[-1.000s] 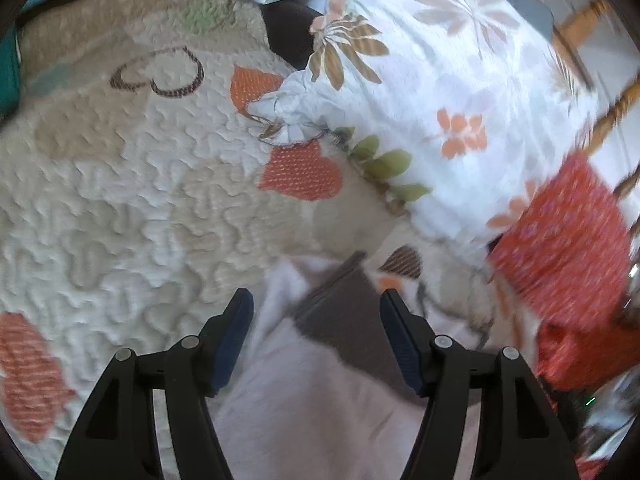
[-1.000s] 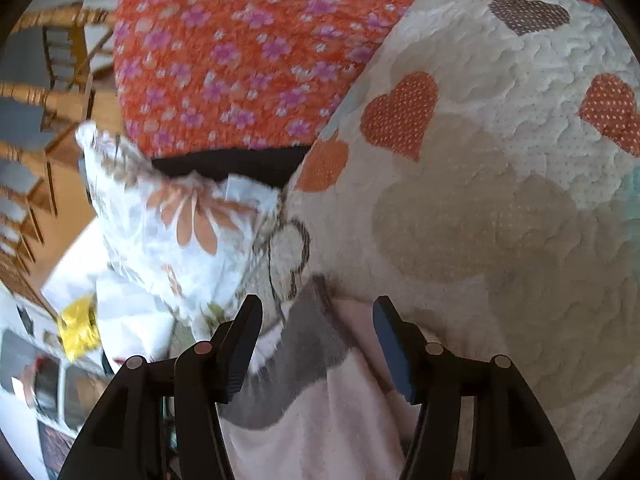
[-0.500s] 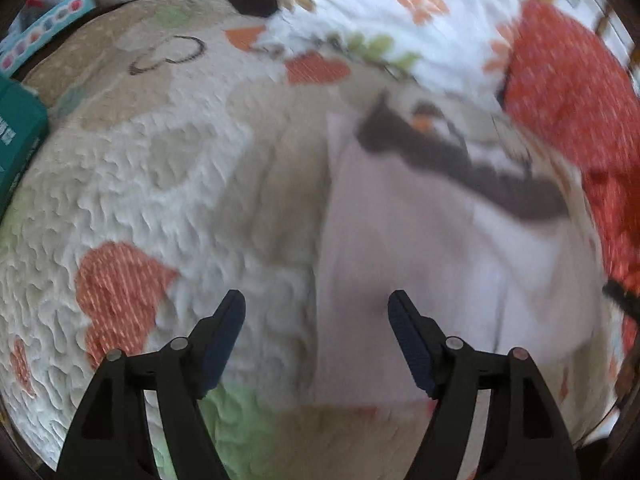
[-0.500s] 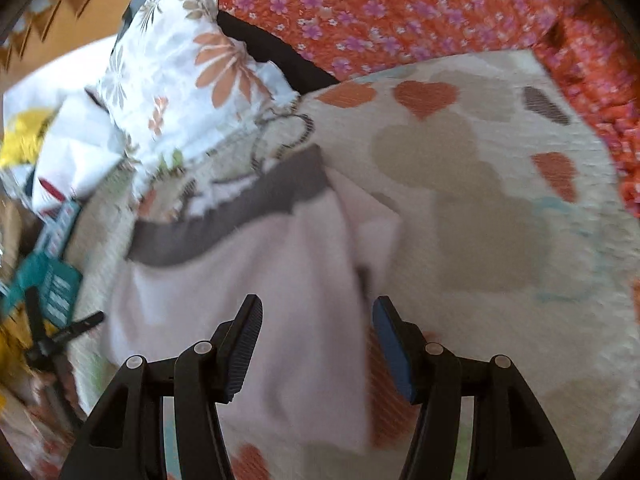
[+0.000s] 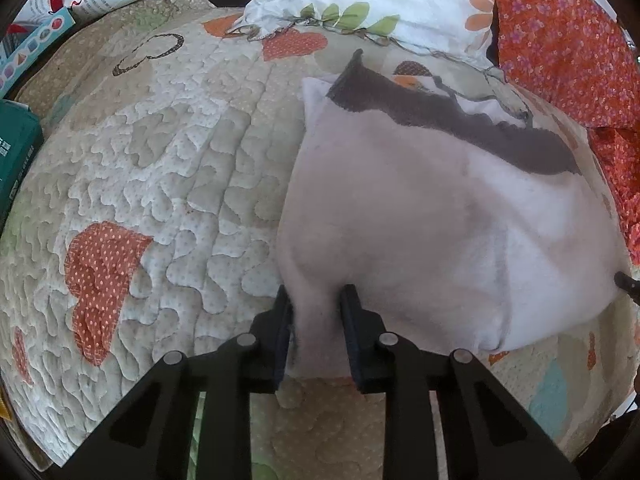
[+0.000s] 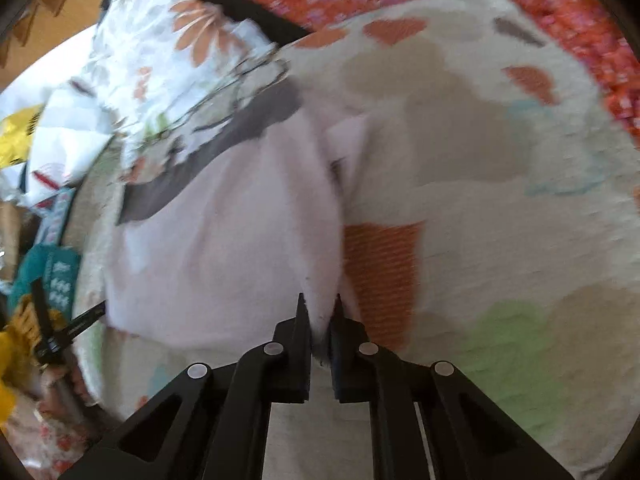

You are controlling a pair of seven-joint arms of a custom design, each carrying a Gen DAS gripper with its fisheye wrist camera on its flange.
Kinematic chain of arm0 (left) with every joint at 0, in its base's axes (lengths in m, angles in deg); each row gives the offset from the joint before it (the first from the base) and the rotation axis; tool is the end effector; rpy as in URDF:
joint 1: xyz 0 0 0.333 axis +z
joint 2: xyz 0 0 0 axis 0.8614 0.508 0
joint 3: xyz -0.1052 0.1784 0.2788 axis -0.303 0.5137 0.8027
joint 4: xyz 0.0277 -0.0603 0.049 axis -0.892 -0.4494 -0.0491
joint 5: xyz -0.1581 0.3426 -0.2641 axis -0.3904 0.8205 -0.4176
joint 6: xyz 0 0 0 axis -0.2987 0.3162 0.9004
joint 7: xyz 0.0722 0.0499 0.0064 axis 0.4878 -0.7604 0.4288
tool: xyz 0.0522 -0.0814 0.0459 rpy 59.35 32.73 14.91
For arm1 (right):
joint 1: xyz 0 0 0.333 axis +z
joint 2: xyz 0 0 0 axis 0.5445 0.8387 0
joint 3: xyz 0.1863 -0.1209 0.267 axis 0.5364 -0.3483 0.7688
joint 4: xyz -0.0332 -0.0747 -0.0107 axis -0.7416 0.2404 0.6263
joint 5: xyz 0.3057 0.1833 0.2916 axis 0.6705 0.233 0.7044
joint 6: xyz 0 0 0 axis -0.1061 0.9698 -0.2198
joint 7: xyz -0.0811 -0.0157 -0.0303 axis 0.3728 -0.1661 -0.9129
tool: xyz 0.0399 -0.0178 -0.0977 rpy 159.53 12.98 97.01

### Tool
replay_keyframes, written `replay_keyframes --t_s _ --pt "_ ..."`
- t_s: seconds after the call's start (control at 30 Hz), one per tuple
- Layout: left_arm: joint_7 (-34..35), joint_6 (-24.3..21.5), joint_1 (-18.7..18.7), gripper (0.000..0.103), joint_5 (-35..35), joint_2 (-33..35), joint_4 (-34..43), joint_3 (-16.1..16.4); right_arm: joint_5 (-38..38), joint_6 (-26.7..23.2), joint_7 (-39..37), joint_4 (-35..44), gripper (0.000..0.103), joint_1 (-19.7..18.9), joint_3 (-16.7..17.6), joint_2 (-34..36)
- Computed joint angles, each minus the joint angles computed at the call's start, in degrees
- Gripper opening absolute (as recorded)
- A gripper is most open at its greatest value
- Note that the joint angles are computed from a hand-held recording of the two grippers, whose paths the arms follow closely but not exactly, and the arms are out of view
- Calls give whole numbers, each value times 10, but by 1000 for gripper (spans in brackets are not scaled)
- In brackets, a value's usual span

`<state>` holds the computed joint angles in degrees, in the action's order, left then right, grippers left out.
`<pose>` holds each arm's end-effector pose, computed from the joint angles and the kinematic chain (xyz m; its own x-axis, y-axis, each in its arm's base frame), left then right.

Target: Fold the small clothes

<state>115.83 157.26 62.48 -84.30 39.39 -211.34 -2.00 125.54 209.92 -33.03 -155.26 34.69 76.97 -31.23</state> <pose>0.6003 -0.0397 0.3546 0.1608 -0.9799 0.1181 -0.8691 -0.1973 -0.4536 0.6503 -0.0043 0.3640 0.0804 -0.9101 -0.4066 -0.9171 0.0922 -0.3878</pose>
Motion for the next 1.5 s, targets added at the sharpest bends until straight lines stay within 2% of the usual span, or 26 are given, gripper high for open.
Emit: replay_keyframes --t_s 0.07,0.13,0.23,0.33,0.37,0.43,0.47,0.53,0.57,0.63,0.67,0.7,0.73,0.8,0.87,0.97,1.07,1.17,1.23,1.27,1.3,1.5 --pt "1 -2 0 24 -8 2 2 -1 -49 18 50 -2 5 4 -12 1" --pt "4 -5 1 25 -10 3 5 -1 -68 2 68 4 5 1 -14 10" --pt "-13 -15 0 26 13 1 7 2 -79 5 69 3 6 2 -10 8" --pt "-101 -24 0 26 107 -10 7 18 -86 46 70 -9 8 6 -9 -14" --pt "-162 -28 1 26 168 -16 7 26 -86 62 75 -10 9 8 -8 -18" --pt "-247 -37 7 26 246 -27 6 32 -37 88 47 -15 10 5 -1 -31" --pt "-253 -31 11 26 248 -30 3 34 13 90 8 -15 10 1 5 -36" --pt "-226 -14 14 26 205 -32 -4 33 71 76 -45 -11 10 2 11 -39" --pt "-192 -4 13 26 159 -30 -6 32 85 66 -60 -8 10 5 13 -37" --pt "-106 6 10 34 54 -20 -6 26 93 34 -75 2 10 14 18 -27" --pt "-71 7 9 44 12 -13 -3 21 87 22 -73 7 10 19 19 -21" --pt "-56 6 10 50 -1 -5 3 18 75 15 -65 11 10 25 21 -14" --pt "-63 -1 9 50 15 2 9 17 60 13 -56 14 10 32 23 -6" --pt "-133 -31 4 52 103 12 24 25 31 14 -36 22 10 43 25 8" --pt "-149 -38 10 52 101 14 29 22 -16 13 5 32 19 54 22 27" --pt "-186 -39 18 52 101 4 22 25 -34 12 34 41 20 55 23 42" --pt "-176 -35 27 52 45 -15 8 23 -25 22 13 34 28 53 30 33" --pt "-146 -9 21 52 -30 -59 -30 29 3 51 -34 12 28 54 40 11" --pt "-149 20 7 58 -72 -98 -72 41 29 62 -70 5 28 59 48 -2" --pt "-159 29 -1 62 -80 -111 -87 47 36 63 -84 6 28 63 51 -4" --pt "-165 34 -8 63 -82 -116 -94 54 39 63 -92 10 28 69 53 -4" --pt "-95 47 -62 62 -169 -119 -104 113 -15 41 -37 86 28 120 69 45"
